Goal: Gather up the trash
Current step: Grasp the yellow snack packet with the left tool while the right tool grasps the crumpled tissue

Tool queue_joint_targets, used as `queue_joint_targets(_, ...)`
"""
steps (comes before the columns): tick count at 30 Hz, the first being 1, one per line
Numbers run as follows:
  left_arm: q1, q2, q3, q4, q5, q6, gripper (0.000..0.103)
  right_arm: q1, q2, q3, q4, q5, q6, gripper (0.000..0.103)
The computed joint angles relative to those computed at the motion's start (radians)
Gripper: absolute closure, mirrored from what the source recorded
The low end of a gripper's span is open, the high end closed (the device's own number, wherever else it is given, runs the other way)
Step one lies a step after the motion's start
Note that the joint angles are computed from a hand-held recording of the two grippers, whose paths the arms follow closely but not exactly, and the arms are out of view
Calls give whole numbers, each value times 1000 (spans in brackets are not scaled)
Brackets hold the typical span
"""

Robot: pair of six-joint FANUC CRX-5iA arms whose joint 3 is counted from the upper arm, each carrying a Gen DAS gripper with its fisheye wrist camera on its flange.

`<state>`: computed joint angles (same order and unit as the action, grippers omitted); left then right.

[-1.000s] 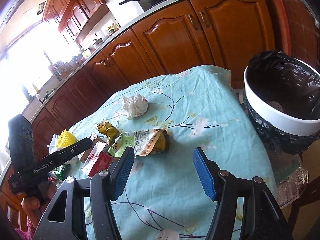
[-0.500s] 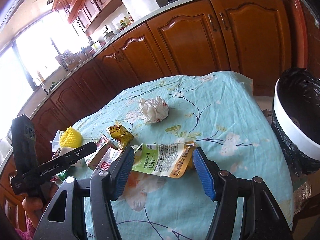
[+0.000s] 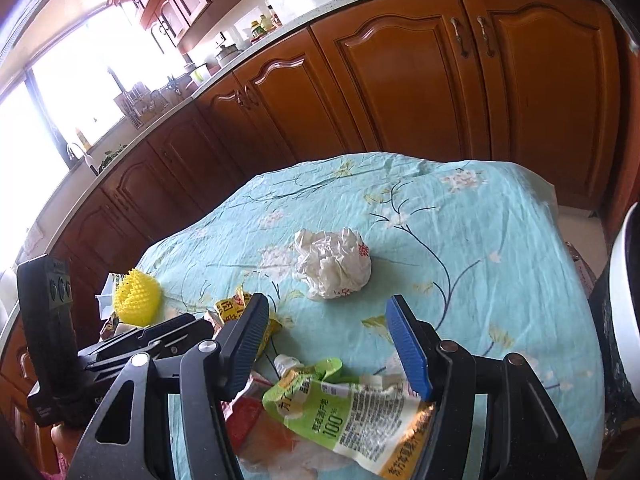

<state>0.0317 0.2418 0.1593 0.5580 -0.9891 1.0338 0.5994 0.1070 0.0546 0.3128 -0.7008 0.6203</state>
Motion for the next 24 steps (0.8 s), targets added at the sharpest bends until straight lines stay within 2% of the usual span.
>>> queue_joint_targets(8, -20, 79, 97, -40, -65, 12, 62, -49, 180, 244, -145, -149, 151, 47)
queue_joint_targets(12, -22, 93, 95, -20, -74, -14, 75, -67, 244, 323, -192, -206, 190, 58)
queue_joint_targets(13, -23, 87, 87, -18, -64, -25, 78, -69, 253, 331, -197, -212, 195, 69)
queue_joint_targets(14, -25, 82, 81, -18, -56, -34, 83, -70, 258, 335, -194, -217, 196, 75)
queue_joint_targets(16, -26, 77, 72, -5, -50, -54, 96, -69, 250, 323, -194, -202, 201, 81)
queue_joint_targets(19, -28, 74, 67, 12, -49, -70, 100, -60, 227, 287, -162, -171, 185, 99)
queue_joint_targets(24, -28, 44, 34, 38, -19, -93, 101, -46, 184, 228, -100, -132, 139, 100)
